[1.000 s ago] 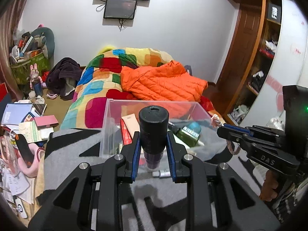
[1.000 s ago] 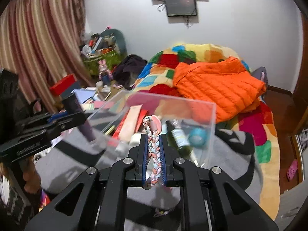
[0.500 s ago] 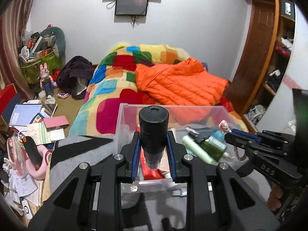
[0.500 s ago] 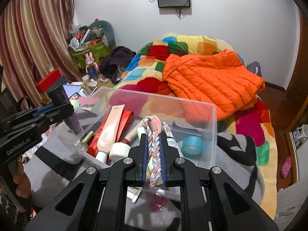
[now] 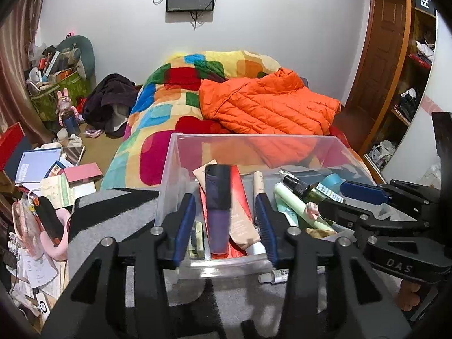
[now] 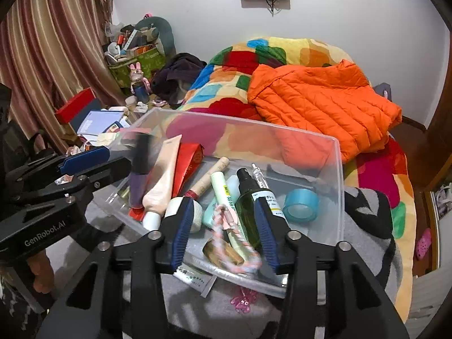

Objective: Organize objects
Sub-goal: 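Carry the bottle and bracelet into the clear box and open both tools, then grasp the white ointment tube with left tool while right tool grasps pink hair clip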

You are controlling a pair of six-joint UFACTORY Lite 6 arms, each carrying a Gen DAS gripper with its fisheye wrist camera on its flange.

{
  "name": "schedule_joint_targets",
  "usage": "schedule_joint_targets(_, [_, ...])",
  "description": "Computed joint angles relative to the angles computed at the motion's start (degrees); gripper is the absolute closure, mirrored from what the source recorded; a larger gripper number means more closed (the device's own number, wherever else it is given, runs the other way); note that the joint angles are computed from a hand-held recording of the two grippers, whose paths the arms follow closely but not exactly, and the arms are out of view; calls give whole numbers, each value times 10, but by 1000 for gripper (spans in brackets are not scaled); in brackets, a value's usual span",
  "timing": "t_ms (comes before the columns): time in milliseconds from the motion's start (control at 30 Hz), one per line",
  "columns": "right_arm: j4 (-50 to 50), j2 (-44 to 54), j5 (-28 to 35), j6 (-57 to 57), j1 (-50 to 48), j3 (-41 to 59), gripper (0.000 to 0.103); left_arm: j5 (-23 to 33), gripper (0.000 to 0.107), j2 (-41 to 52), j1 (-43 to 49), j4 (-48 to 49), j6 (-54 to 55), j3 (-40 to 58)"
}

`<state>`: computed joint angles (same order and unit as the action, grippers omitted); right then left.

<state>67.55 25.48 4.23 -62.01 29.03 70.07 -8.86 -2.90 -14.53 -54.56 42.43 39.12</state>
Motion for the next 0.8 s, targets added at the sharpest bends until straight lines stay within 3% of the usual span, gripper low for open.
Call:
schedule_joint_targets(100, [57,-26,14,-59,-7,-20,58,0,57,-22,-9,-60,60,-10])
schedule_joint_targets(167, [108,-50,21,-111,-13,-42,52,-4,49,-37,-17,-96,96,-18])
schedule_joint_targets(267, [169,-88,14,-175,-15,-79,51,0,38,-65,-32,-139,136,-34])
schedule_joint_targets(400, [251,-146,5,-268,-21,-135,51,-13,34,-94,-62,-236,227,-52])
schedule_joint_targets(500, [381,-190,-1,-405,-27,-180,47,-29,33,-105,-89,-291,273,-62])
schedule_joint_targets(600, [479,-217,-1,-508,-36,-214,42,-33,33,-113,-107,-304,281,-75])
schedule_joint_targets(700, [465,-228,13,-492,-49,-242,41,-32,33,-106,-120,-281,248,-87])
schedule_joint_targets(800, [527,-217,21,-555,-54,-263,41,-15,33,-83,-123,-235,196,-93])
